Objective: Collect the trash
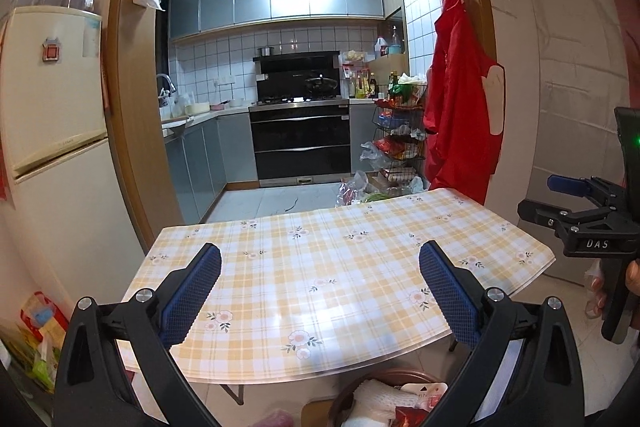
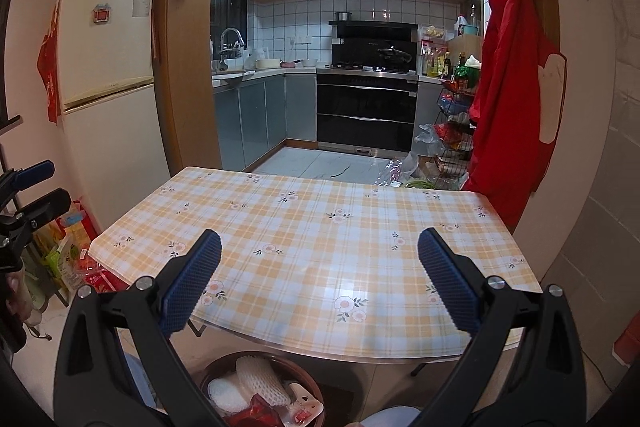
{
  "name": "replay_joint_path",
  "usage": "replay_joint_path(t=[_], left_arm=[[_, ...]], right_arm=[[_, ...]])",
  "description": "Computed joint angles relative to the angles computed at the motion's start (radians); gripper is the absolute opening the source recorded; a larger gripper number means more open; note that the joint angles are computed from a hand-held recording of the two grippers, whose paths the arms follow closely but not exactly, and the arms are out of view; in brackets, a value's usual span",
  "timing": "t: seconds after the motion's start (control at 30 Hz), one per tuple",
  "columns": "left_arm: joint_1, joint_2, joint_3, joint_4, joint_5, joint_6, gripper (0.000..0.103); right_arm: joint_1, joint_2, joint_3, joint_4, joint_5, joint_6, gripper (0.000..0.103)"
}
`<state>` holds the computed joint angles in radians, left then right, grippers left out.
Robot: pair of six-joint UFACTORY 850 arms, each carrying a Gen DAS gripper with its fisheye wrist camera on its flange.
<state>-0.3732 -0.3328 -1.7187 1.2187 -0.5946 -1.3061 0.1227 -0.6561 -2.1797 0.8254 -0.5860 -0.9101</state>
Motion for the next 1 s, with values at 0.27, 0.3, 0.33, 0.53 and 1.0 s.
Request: replay_joint_path(t=[0.27, 0.3, 0.33, 0.53, 1.0], left_arm=[[0.006, 0.005, 0.001, -0.025, 0.012, 0.013, 0.097], [0.006, 0.004, 0.001, -0.024, 0.009, 0.013, 0.097], [0.006, 0.005, 0.002, -0.023, 0.007, 0.013, 0.097], [0.006, 0.006, 0.004, -0.019, 0.003, 0.011, 0.097], [0.008, 0.01, 0.01, -0.012, -0.006, 0.007, 0.097]], right_arm=[[0.001, -0.001, -0.001, -0.013, -0.001, 0.013, 0.097], [0.001, -0.001, -0.001, -0.017, -0.002, 0.016, 0.097], [0.001, 0.0, 0.0, -0.02, -0.003, 0.02, 0.097], [0.001, -0.005, -0.007, -0.044, -0.01, 0.044, 0.097], [0.004, -0.023, -0.038, -0.075, -0.022, 0.076, 0.097]])
